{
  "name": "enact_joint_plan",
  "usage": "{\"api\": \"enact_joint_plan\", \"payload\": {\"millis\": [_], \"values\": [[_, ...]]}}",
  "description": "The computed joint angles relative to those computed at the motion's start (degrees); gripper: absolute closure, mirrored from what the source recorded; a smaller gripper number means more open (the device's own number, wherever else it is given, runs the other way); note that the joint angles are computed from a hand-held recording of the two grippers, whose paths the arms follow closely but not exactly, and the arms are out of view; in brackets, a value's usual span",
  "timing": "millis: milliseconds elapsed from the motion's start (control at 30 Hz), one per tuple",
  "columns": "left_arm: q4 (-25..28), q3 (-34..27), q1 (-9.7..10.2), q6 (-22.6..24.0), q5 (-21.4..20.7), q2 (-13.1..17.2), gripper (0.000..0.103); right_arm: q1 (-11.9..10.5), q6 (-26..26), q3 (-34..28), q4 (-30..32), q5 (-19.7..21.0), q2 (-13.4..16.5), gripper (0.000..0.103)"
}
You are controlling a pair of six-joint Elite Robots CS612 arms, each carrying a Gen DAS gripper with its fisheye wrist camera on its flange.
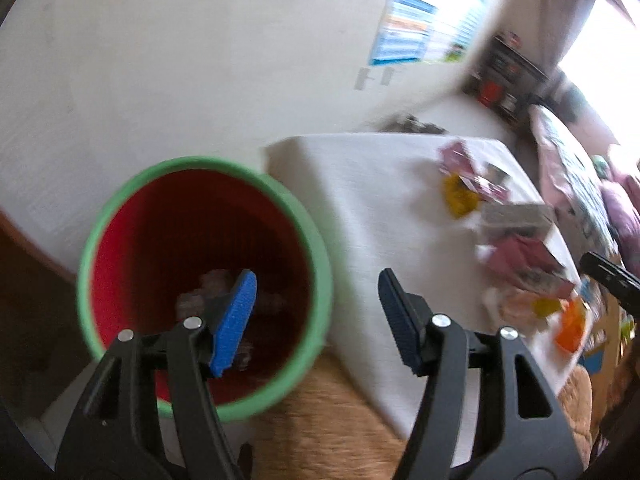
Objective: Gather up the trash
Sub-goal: 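Move both tools back over the table toward remaining wrappers, then grasp the pink paper wrapper with the left tool while the right tool grasps the orange chip bag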
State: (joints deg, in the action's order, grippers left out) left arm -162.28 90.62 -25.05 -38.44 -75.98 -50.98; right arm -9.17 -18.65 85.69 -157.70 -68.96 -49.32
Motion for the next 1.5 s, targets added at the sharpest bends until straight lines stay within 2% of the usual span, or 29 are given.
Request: {"api": "enact_joint_plan", "payload": {"millis": [67,133,267,367,467,567,633,700,733,800,1000,1233,1500], "values": [[-0.3,-1.7,-0.67,3.0,-2.2,1.0,0.04,-1.9,4.5,0.0,-0.8,-5.2,0.6,0.048],[-0.4,-3.4,-1.52,6.7,-4.0,2.1,0.032,-3.6,8.2,-0.6,0.5,-7.4,1.3,0.039],[1.3,-8.3,-3.15,17.7,-9.6,5.1,0.019,-5.7,11.7,-1.4,2.7,-11.3,2.7,0.034],[5.7,-12.7,-4.37,25.7,-12.7,7.6,0.017,-6.6,13.6,-2.4,5.7,-10.2,3.6,0.033],[10.5,-17.3,-5.41,32.6,-13.9,10.2,0.017,-7.0,15.1,-2.8,6.3,-9.3,4.3,0.033],[16.3,-22.0,-6.59,38.1,-11.4,12.9,0.017,-7.4,15.4,-2.8,7.0,-8.3,4.4,0.032],[18.9,-24.3,-6.88,39.6,-11.1,14.3,0.017,-7.3,15.5,-2.6,7.2,-8.1,4.3,0.031],[22.5,-26.5,-6.86,39.3,-12.0,15.6,0.019,-7.5,15.8,-2.7,7.7,-7.7,4.4,0.031],[23.4,-27.0,-6.82,39.1,-12.2,15.9,0.031,-7.5,16.0,-2.8,7.9,-7.5,4.6,0.031],[24.8,-27.4,-6.82,38.0,-11.7,16.3,0.047,-7.7,16.2,-2.7,7.6,-7.6,4.5,0.03],[23.7,-25.2,-5.44,32.8,-15.3,14.8,0.051,-8.2,18.5,-3.1,7.8,-6.9,5.0,0.029],[18.4,-19.4,-3.91,25.2,-18.2,11.1,0.051,-8.2,18.4,-3.4,8.0,-6.9,5.1,0.028],[12.5,-14.0,-4.0,20.9,-17.0,7.8,0.051,-7.9,18.4,-3.3,8.1,-7.6,5.1,0.028]]}}
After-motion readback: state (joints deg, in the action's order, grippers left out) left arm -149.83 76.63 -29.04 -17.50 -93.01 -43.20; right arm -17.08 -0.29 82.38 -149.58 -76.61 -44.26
